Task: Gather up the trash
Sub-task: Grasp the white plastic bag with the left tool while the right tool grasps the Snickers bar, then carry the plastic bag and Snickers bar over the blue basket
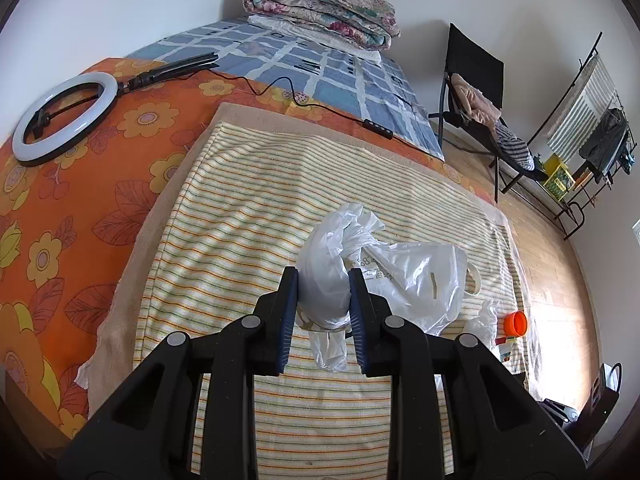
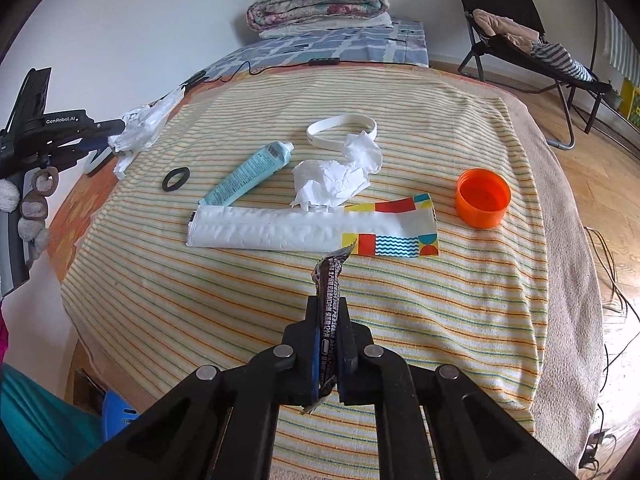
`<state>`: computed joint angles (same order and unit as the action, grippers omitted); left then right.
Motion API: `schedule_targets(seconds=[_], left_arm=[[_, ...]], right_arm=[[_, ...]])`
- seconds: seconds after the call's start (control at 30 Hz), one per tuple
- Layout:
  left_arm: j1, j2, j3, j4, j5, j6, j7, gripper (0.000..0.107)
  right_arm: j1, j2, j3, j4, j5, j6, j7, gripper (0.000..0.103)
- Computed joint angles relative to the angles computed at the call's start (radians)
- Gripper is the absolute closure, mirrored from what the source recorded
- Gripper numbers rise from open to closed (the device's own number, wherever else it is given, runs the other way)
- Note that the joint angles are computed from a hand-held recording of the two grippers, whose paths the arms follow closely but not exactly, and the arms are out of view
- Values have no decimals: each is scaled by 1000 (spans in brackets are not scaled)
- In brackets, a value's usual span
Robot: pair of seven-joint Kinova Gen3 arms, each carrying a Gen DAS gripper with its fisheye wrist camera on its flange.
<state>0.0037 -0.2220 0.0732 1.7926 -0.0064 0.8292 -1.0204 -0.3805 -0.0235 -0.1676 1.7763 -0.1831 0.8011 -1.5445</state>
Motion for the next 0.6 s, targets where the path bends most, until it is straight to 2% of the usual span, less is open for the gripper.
schedule_targets(seconds=[0.23,0.37,0.6], left_arm=[[26,-62,15,5,12,29,-33,83],[41,-106,42,14,11,58,-43,83],[72,-207,81,57,30,121,-49,83]], right_arm=[[-3,-54,-5,10,4,-14,-20,100],[-8,-94,6,18,-42,1,4,100],[-28,-179,-4,59,-61,5,9,100]])
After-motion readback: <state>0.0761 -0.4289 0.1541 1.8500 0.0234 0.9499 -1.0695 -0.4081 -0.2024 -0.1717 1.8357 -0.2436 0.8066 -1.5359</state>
